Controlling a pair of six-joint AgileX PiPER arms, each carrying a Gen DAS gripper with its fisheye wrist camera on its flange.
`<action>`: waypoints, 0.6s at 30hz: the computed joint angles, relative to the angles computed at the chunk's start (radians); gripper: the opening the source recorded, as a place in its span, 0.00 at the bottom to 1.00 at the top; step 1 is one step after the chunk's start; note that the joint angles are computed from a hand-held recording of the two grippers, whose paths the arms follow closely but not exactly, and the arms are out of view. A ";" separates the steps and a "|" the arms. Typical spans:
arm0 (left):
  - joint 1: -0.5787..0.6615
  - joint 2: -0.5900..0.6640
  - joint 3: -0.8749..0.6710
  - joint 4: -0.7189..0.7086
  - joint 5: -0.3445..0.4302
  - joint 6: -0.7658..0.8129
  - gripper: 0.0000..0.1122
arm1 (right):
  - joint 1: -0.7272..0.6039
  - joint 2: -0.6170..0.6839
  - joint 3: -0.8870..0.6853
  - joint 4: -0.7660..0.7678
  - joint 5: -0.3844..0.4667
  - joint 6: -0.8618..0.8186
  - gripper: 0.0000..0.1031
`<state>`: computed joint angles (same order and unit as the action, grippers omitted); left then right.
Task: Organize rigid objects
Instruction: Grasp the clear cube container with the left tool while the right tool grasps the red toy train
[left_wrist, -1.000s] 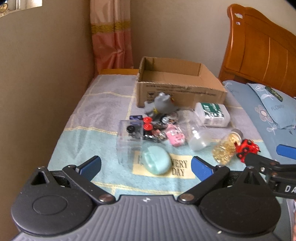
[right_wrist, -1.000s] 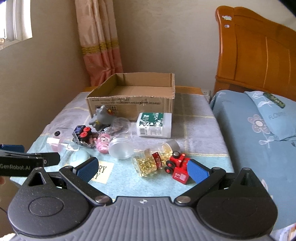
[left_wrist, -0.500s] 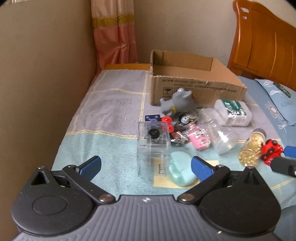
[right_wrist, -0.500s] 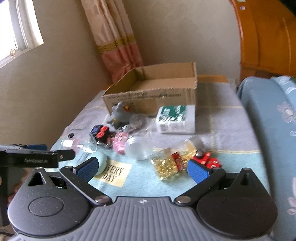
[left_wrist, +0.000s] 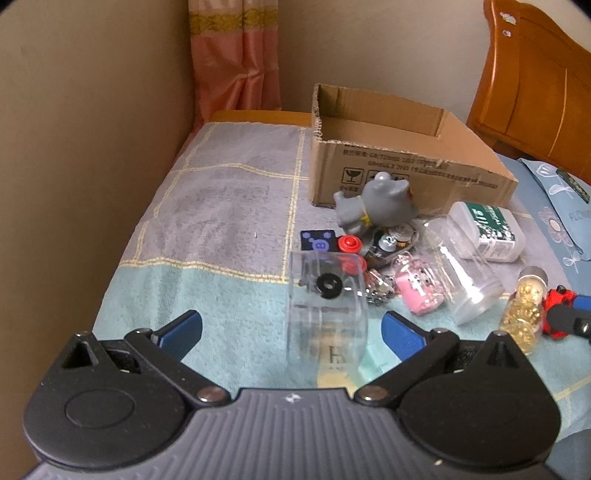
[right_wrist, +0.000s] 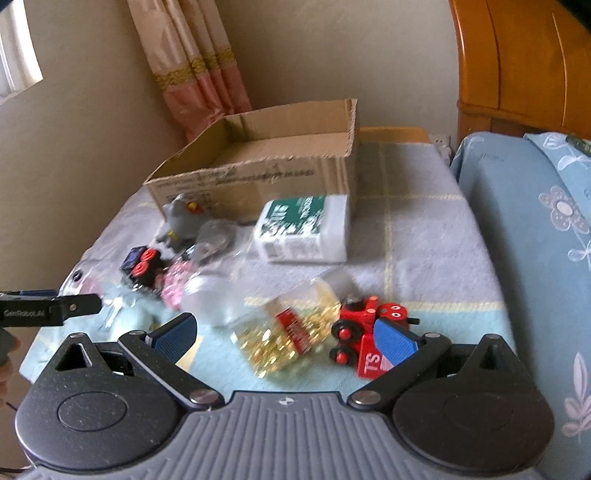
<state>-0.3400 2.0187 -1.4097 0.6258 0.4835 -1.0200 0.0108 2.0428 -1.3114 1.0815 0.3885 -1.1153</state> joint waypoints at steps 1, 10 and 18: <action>0.004 0.004 -0.006 -0.009 0.003 0.009 0.91 | 0.000 0.010 -0.018 -0.030 -0.004 0.032 1.00; 0.047 0.022 -0.026 -0.051 0.006 0.039 0.91 | -0.014 0.066 -0.108 -0.133 0.025 0.169 1.00; 0.063 0.016 0.010 0.014 -0.054 0.023 0.91 | -0.017 0.067 -0.115 -0.161 0.012 0.199 1.00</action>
